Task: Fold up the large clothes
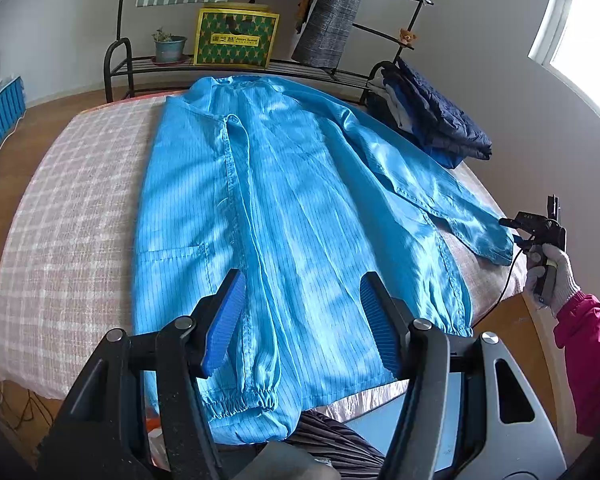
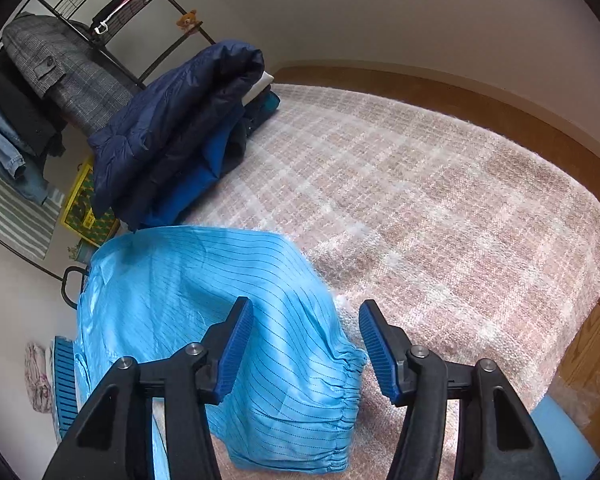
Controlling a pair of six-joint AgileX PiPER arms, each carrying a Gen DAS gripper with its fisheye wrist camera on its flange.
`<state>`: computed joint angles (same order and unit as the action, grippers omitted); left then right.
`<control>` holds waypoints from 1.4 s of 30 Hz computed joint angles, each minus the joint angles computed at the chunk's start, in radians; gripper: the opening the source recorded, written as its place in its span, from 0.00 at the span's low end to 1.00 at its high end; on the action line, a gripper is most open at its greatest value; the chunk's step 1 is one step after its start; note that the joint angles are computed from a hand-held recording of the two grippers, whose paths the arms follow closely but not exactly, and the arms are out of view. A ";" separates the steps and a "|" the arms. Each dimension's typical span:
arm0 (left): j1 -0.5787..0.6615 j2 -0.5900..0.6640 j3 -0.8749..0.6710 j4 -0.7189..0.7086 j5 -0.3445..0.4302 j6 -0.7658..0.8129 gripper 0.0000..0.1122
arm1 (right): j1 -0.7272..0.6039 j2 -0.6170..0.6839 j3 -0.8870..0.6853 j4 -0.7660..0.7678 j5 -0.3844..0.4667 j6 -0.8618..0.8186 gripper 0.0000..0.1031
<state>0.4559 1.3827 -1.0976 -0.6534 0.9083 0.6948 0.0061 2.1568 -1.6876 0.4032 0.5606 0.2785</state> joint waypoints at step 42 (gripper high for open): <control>-0.050 0.354 -0.086 -0.156 0.128 -0.082 0.55 | 0.540 -0.117 -0.037 0.429 0.334 -0.974 0.52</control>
<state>0.4063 1.7363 -1.1839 -0.8094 1.0366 0.6129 0.5463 2.0401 -1.7250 0.8320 0.8943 -0.6956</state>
